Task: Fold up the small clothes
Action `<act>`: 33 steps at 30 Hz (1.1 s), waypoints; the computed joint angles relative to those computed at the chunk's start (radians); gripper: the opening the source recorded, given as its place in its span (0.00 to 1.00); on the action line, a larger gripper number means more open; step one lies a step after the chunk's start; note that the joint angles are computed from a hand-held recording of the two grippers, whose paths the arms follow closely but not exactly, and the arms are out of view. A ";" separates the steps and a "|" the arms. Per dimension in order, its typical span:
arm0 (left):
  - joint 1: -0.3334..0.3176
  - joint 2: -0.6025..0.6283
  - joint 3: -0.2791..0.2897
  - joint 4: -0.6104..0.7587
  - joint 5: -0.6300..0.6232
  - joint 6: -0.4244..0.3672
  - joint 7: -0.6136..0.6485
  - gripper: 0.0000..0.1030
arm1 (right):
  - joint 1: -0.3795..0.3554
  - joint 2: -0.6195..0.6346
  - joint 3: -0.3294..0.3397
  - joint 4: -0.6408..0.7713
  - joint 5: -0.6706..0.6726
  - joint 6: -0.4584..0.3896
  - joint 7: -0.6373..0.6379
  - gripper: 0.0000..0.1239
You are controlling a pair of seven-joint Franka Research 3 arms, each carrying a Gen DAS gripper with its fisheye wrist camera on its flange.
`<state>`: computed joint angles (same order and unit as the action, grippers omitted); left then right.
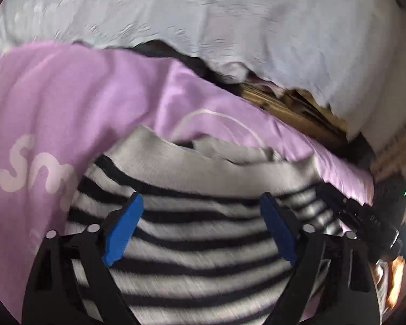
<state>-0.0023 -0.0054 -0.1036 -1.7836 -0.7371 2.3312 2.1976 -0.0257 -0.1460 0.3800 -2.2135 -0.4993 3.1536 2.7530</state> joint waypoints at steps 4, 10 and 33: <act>-0.033 -0.062 -0.033 -0.126 0.285 0.075 -0.134 0.96 | 0.163 0.019 -0.059 0.021 0.117 -0.250 -0.203 0.35; -0.095 -0.190 0.021 -0.286 0.356 0.166 -0.162 0.95 | 0.181 -0.120 -0.069 -0.073 -0.044 -0.251 0.017 0.25; -0.095 -0.206 0.176 -0.297 0.386 0.055 -0.318 0.96 | 0.303 -0.107 -0.068 -0.076 0.023 -0.366 -0.120 0.38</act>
